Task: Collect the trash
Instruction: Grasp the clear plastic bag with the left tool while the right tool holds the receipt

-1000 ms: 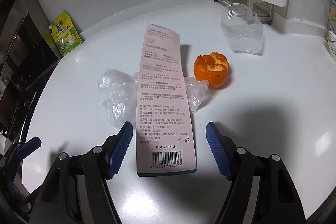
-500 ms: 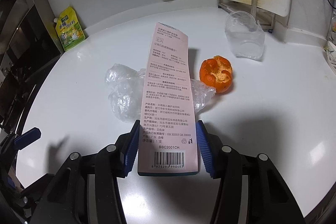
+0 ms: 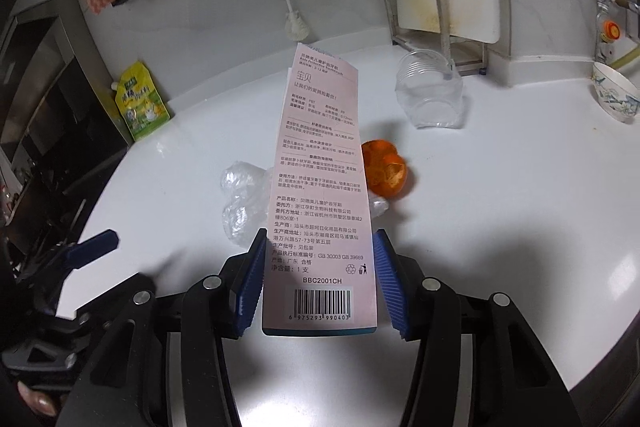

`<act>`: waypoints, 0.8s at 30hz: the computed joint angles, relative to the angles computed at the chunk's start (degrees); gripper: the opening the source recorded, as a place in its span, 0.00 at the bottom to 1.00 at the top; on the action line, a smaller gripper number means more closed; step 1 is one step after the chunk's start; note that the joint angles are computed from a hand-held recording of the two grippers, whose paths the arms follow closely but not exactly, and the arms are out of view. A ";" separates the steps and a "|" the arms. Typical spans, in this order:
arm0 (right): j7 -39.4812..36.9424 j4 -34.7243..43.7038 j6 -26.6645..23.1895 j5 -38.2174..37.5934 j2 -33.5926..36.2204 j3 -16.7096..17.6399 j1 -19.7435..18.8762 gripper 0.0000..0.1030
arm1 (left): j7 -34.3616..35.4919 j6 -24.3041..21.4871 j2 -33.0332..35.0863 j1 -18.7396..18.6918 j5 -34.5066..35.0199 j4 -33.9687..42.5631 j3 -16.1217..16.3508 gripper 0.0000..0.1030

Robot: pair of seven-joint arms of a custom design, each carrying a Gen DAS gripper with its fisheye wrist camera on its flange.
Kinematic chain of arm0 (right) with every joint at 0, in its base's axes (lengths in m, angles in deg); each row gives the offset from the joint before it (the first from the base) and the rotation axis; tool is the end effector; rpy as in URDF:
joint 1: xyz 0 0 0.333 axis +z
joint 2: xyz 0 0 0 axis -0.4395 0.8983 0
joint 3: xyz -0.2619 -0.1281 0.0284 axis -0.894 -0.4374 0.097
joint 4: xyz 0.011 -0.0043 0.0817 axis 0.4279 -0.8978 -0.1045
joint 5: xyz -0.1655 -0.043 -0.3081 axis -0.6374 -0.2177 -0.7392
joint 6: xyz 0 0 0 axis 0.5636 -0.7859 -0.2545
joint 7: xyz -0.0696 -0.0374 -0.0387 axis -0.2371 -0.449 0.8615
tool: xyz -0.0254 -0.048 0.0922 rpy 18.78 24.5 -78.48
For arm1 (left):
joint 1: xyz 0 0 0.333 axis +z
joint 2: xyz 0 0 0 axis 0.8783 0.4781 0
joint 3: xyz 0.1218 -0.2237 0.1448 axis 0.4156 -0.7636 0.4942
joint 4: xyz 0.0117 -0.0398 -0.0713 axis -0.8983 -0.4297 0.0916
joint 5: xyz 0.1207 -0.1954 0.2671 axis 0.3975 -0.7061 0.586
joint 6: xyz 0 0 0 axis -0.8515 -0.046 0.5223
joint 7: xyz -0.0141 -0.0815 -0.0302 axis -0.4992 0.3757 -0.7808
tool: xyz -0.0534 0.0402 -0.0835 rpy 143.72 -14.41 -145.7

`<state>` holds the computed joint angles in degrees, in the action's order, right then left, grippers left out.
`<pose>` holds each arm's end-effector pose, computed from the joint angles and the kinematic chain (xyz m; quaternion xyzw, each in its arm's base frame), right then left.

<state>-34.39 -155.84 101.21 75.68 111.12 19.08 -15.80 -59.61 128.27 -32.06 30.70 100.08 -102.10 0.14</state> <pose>0.6135 0.1833 0.3536 -0.7508 0.5155 -0.1028 0.3999 0.5212 -0.4051 0.3626 -0.6742 0.6171 -0.3106 0.2613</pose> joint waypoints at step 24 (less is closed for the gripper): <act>-20.13 -6.86 -1.15 24.51 -6.78 -3.30 -2.23 0.49 | 27.33 -15.87 25.96 -3.42 -25.06 39.25 2.45 0.43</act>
